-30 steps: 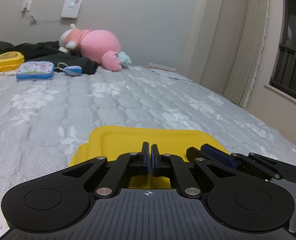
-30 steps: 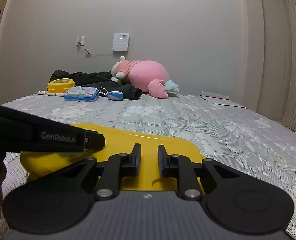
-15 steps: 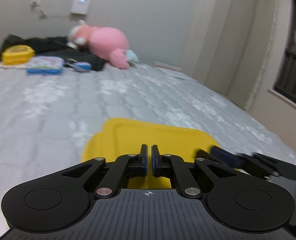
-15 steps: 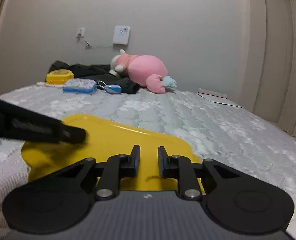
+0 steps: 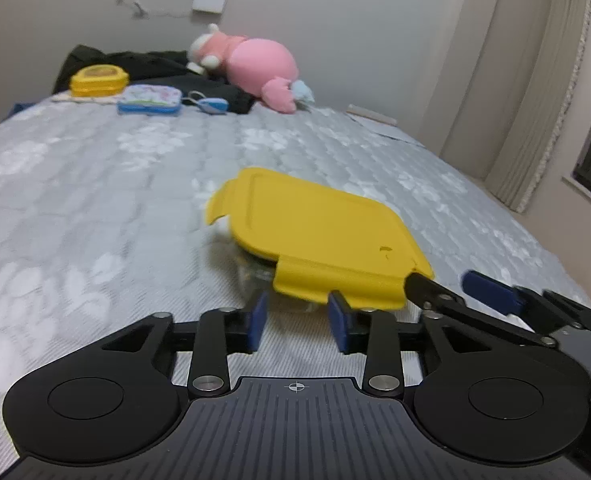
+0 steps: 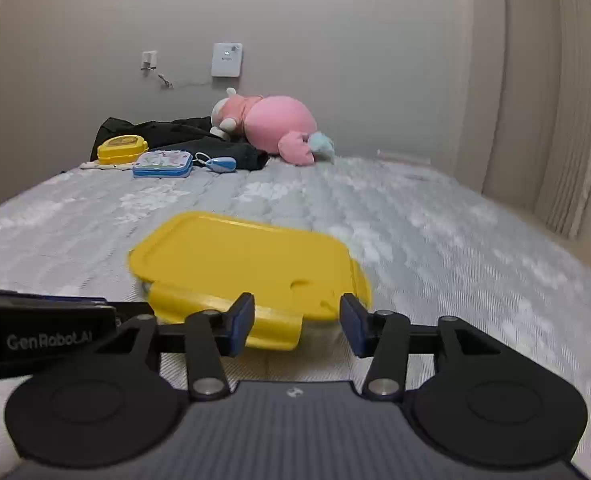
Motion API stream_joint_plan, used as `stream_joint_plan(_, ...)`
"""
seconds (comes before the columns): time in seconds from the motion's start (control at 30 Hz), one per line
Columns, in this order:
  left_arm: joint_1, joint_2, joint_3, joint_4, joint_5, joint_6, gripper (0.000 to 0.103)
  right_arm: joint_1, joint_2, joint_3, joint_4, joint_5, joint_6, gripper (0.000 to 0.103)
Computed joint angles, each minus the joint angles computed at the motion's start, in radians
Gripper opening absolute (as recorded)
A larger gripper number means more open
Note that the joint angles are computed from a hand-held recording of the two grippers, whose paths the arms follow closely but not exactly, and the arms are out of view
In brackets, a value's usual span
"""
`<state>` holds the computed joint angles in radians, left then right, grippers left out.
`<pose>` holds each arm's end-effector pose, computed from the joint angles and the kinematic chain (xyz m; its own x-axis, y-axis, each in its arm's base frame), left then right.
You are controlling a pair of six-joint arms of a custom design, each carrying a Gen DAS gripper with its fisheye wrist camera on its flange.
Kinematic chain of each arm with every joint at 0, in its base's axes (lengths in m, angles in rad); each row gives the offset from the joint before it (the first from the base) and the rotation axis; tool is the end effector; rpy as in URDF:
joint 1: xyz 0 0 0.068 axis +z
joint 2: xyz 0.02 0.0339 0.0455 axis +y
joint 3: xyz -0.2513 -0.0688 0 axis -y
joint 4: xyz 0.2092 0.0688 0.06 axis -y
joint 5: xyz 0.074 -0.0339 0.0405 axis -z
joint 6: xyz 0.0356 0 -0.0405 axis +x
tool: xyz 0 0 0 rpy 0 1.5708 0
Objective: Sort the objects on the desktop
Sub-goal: 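Lower the yellow lid onto the glass container with both grippers, then open both grippers and withdraw from the lidded container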
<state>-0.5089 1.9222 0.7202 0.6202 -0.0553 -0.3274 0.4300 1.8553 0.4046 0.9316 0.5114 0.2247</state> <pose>0.2886 -0.1588 0.1157 -0.5979 -0.0341 -0.8009 0.2681 0.9330 -0.2399 0.2494 0.0952 0.1021 -0.4345 0.0145 -0.9005 0.1226 0.9915 -0.0432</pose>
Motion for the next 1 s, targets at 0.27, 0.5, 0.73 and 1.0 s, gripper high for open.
stream_joint_plan(0.27, -0.028, -0.206, -0.114, -0.169, -0.084, -0.093, 0.091, -0.002, -0.357, -0.054, -0.451, -0.066, 0.284, 0.067)
stream_joint_plan(0.5, -0.132, -0.187, 0.033, -0.491, -0.269, -0.039, 0.098, -0.060, -0.432, -0.038, -0.667, -0.148, 0.391, 0.074)
stream_joint_plan(0.73, -0.149, -0.200, 0.010, -0.502, -0.281, -0.038, 0.101, -0.042, -0.408, -0.019, -0.742, -0.157, 0.396, 0.084)
stream_joint_plan(1.0, -0.132, -0.196, 0.018, -0.523, -0.269, -0.078, 0.103, 0.023, -0.342, -0.002, -0.729, -0.071, 0.383, 0.092)
